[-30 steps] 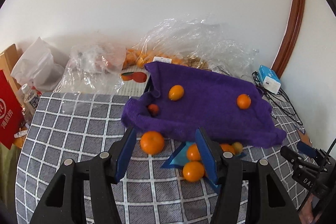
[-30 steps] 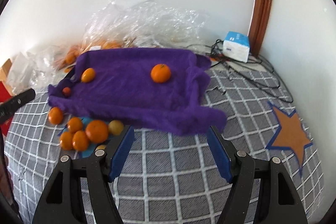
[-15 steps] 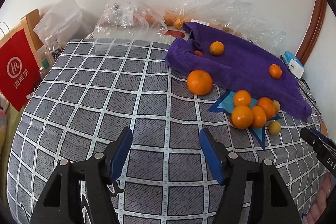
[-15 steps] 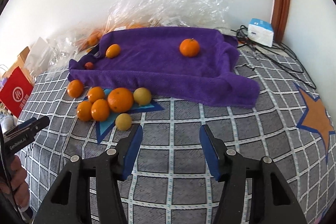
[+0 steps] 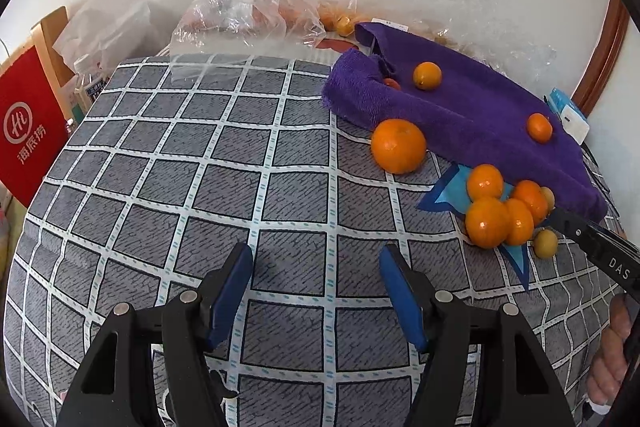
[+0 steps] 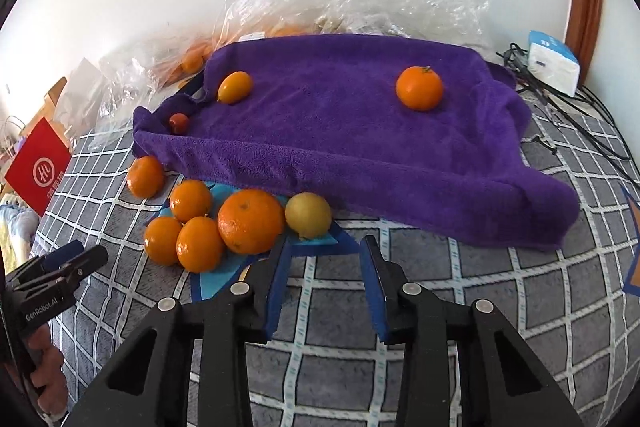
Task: Organize fruits
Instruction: 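Grasp the yellow-green round fruit with the right gripper, then grasp a large orange with the left gripper while the right gripper holds its fruit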
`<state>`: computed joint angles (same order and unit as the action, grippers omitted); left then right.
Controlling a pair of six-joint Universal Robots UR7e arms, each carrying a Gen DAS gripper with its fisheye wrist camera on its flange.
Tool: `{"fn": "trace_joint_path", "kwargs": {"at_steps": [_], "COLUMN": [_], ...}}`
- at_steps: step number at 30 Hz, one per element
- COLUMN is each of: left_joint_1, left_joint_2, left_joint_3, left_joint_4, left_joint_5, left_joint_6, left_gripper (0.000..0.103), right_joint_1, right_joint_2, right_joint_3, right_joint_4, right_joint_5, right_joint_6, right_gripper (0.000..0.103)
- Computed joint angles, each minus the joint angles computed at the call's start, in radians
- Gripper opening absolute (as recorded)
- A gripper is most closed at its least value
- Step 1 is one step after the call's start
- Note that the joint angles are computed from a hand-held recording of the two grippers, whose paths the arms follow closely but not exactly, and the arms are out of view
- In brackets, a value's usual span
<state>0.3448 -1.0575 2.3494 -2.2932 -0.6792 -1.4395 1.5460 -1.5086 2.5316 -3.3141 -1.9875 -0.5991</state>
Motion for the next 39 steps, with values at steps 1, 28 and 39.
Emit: {"fn": "trace_joint_path", "kwargs": {"at_steps": [1,28,39], "left_joint_1": [0.0,0.005,0.104], "left_joint_2": [0.0,-0.001,0.099], "left_joint_3": [0.004,0.015,-0.144], "left_joint_4": [-0.007,-0.1,-0.135], "left_joint_5": [0.0,-0.01,0.054], "left_joint_6": [0.006,0.093,0.259], "left_gripper": [0.064,0.076,0.076], "right_joint_1": [-0.002,-0.02,-0.145], "right_joint_2": [0.005,0.009,-0.086], "right_joint_3": [-0.006,0.03,0.092], "right_joint_4": [0.01,-0.148,-0.212], "right_joint_5": [0.007,0.036,0.075], "right_joint_6": [-0.004,-0.1,-0.187], "right_gripper": [0.036,0.028,0.028]}}
